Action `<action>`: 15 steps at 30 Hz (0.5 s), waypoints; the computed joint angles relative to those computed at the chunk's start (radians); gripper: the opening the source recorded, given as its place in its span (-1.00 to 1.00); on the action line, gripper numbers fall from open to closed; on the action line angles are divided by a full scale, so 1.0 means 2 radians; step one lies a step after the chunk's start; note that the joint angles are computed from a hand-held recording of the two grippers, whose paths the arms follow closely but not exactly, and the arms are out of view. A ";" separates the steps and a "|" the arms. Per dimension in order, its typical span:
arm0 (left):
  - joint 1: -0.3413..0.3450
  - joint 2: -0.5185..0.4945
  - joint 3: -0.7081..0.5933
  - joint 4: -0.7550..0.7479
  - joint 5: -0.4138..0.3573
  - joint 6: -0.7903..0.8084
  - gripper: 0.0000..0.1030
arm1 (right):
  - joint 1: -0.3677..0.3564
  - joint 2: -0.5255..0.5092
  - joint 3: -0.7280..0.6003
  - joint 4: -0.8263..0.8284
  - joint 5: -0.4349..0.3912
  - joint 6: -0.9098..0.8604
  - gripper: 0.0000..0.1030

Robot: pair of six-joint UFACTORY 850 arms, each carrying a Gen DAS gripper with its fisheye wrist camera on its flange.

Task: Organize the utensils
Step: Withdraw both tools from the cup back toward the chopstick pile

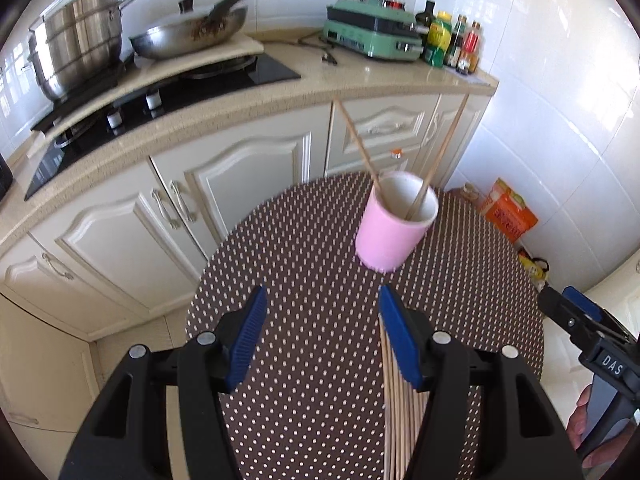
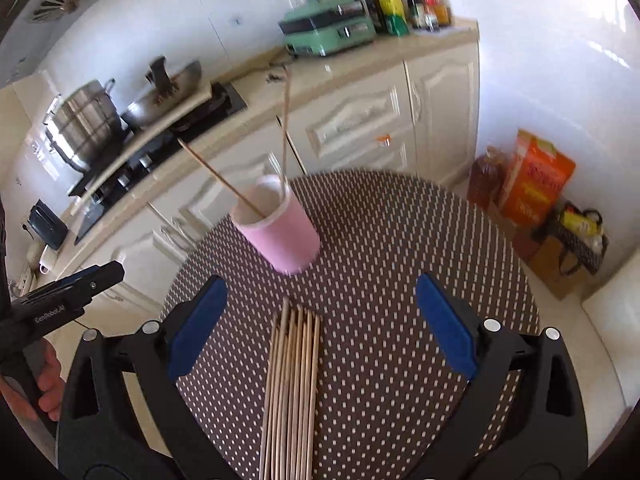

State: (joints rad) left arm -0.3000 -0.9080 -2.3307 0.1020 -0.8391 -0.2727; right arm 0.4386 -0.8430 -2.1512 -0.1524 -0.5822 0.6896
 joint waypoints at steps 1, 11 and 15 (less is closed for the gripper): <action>0.000 0.003 0.011 -0.001 -0.002 0.003 0.13 | 0.000 -0.002 0.001 0.004 -0.007 0.000 0.82; 0.004 0.034 0.133 -0.044 0.008 0.024 0.13 | 0.000 -0.025 0.022 0.059 -0.079 -0.031 0.82; 0.005 0.032 0.151 -0.058 -0.001 0.030 0.13 | 0.002 -0.045 0.008 0.079 -0.106 -0.041 0.82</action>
State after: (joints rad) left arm -0.2906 -0.8440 -2.0278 -0.0135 -0.8409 -0.2122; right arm 0.4427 -0.9335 -2.1360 0.0053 -0.7936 0.6068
